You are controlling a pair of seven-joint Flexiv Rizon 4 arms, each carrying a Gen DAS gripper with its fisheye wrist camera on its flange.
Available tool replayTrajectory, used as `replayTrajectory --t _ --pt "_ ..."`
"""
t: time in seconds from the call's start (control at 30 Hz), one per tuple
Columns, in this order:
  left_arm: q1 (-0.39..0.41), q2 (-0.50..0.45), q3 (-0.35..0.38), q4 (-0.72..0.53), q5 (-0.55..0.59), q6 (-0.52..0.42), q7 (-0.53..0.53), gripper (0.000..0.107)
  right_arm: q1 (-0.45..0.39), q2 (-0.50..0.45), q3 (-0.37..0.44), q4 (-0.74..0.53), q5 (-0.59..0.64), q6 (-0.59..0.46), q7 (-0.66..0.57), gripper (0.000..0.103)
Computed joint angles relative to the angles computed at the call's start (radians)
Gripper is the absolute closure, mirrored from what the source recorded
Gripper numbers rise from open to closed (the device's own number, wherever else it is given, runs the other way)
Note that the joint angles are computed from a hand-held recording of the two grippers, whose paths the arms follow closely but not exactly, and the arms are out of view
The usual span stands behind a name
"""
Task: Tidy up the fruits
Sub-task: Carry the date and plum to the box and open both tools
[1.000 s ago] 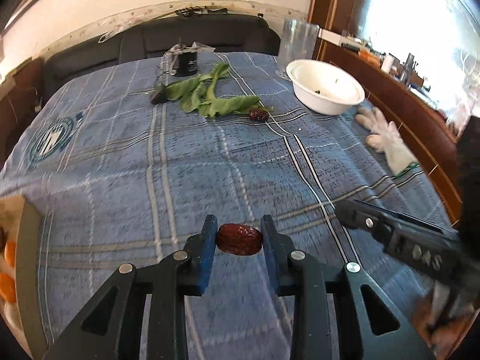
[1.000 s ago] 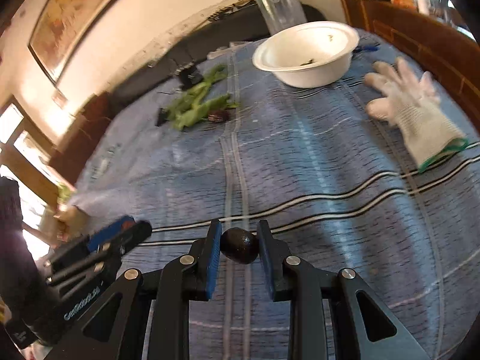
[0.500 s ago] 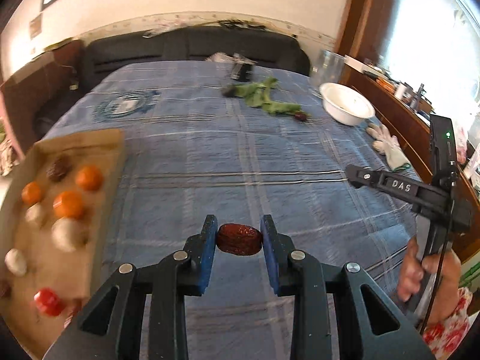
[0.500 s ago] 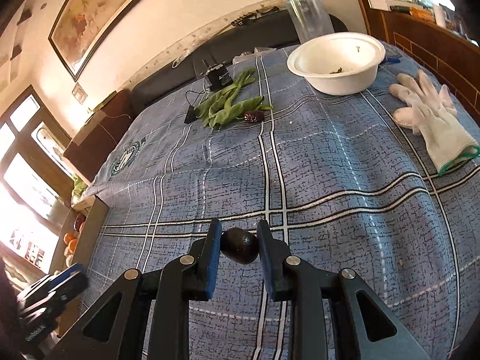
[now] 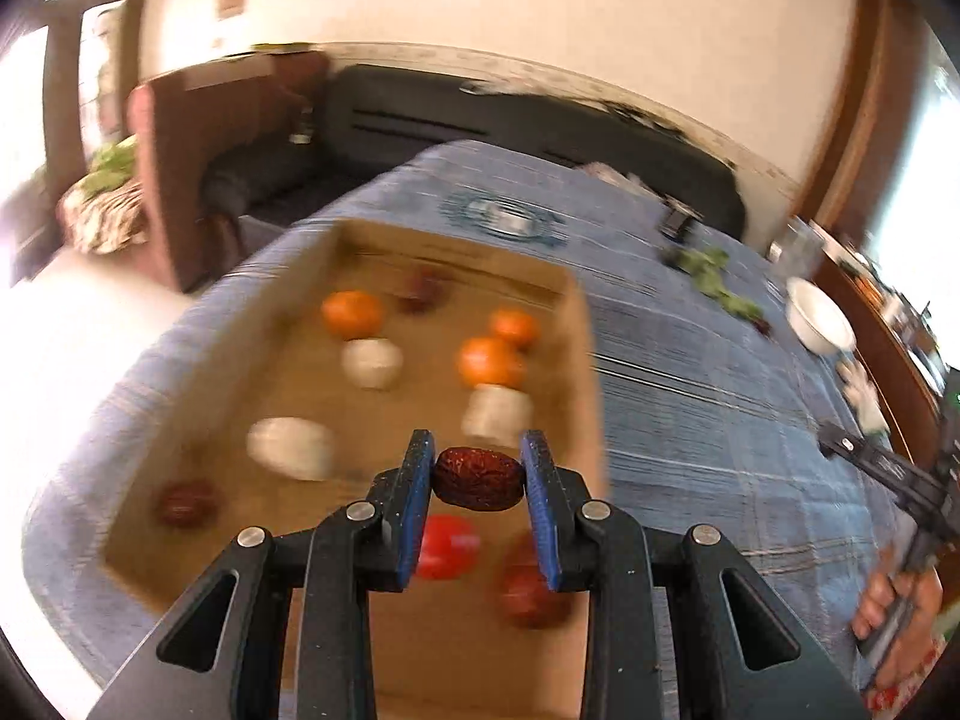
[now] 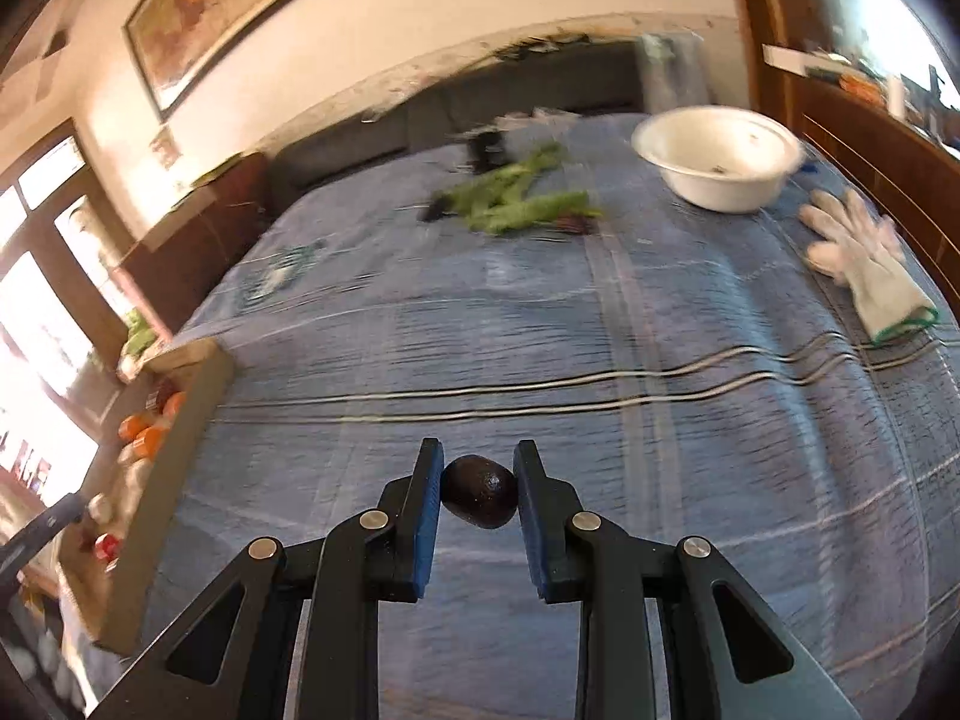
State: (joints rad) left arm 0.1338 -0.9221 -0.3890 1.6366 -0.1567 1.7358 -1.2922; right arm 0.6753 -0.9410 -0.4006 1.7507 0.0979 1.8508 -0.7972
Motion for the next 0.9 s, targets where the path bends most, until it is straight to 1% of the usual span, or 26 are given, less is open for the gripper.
replayTrajectory --t 0.07,0.13,0.17,0.23,0.33,0.4,0.47,0.63,0.73,0.9 --pt "0.015 0.002 0.015 0.010 -0.012 0.011 -0.017 0.078 0.016 0.001 0.012 -0.035 -0.032 -0.016 -0.017 0.077" --pt "0.019 0.004 0.032 0.015 -0.018 0.014 -0.030 0.078 0.006 0.001 0.047 -0.072 -0.072 -0.033 -0.033 0.077" --pt "0.021 0.004 0.039 0.017 -0.019 0.015 -0.034 0.078 -0.009 -0.002 0.082 -0.107 -0.105 -0.048 -0.045 0.076" --pt "0.021 0.004 0.054 0.021 -0.017 0.013 -0.038 0.078 -0.020 -0.010 0.121 -0.152 -0.146 -0.071 -0.054 0.076" --pt "-0.003 0.004 0.100 0.021 -0.018 0.017 -0.042 0.078 -0.073 -0.041 0.230 -0.259 -0.234 -0.128 -0.074 0.076" --pt "-0.026 -0.002 0.134 0.009 -0.025 0.016 -0.046 0.078 -0.088 -0.062 0.270 -0.304 -0.271 -0.153 -0.078 0.076" --pt "-0.022 -0.006 0.136 0.003 -0.028 0.011 -0.047 0.078 -0.095 -0.090 0.307 -0.366 -0.309 -0.193 -0.081 0.076" --pt "-0.010 -0.021 0.133 -0.009 -0.032 0.007 -0.048 0.078 -0.098 -0.157 0.349 -0.495 -0.374 -0.285 -0.078 0.076" --pt "-0.012 -0.028 0.139 -0.016 -0.034 0.005 -0.048 0.078 -0.111 -0.201 0.391 -0.576 -0.396 -0.346 -0.080 0.076" --pt "-0.015 -0.031 0.142 -0.019 -0.034 0.006 -0.047 0.078 -0.119 -0.246 0.422 -0.657 -0.413 -0.418 -0.095 0.076"
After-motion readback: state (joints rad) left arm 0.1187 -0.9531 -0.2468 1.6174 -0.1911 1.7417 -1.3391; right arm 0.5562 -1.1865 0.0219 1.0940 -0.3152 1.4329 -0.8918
